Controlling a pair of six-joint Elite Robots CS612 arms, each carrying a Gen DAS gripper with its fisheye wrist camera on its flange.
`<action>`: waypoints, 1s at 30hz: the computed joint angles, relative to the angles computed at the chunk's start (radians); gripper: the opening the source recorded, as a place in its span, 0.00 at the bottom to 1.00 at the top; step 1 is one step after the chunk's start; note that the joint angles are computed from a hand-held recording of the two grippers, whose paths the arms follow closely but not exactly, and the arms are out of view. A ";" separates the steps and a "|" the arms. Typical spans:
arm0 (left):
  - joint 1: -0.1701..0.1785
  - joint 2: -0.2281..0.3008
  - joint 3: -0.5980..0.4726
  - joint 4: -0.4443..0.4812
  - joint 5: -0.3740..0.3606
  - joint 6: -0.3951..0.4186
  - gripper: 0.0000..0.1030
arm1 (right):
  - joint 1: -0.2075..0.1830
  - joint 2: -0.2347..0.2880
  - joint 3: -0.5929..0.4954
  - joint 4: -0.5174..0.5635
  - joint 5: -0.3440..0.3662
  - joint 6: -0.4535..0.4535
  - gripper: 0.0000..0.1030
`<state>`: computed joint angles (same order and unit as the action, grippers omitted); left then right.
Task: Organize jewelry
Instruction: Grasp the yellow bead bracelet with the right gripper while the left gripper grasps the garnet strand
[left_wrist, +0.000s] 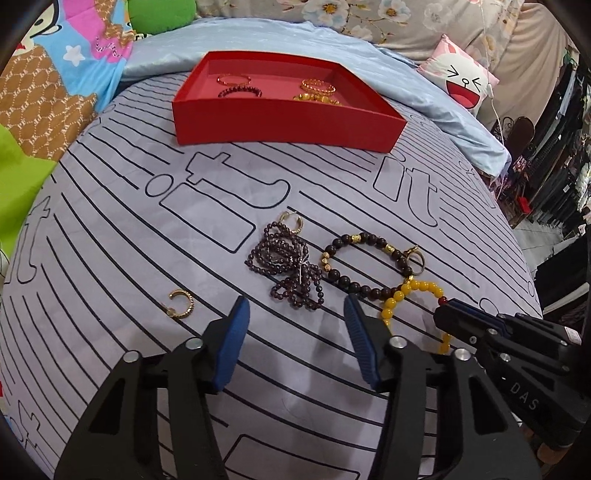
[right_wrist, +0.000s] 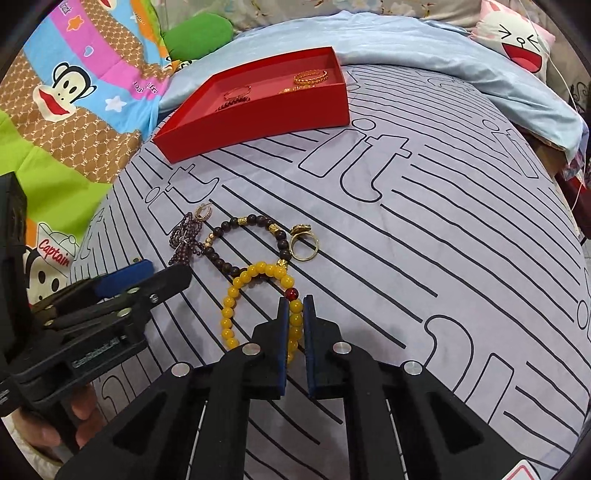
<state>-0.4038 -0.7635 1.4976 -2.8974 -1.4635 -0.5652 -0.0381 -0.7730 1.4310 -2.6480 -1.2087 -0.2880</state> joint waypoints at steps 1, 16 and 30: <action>0.000 0.001 0.000 -0.005 0.006 -0.003 0.40 | 0.001 0.000 0.000 0.001 0.001 0.000 0.07; 0.013 -0.004 -0.003 -0.038 -0.049 0.012 0.09 | -0.002 -0.003 -0.001 0.006 0.026 -0.007 0.07; 0.030 -0.029 -0.014 -0.100 -0.036 0.023 0.03 | -0.008 -0.016 -0.032 -0.029 0.107 0.009 0.07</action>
<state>-0.3737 -0.7923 1.4840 -2.9969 -1.4995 -0.5418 -0.0460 -0.7893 1.3987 -2.6768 -1.1015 -0.2794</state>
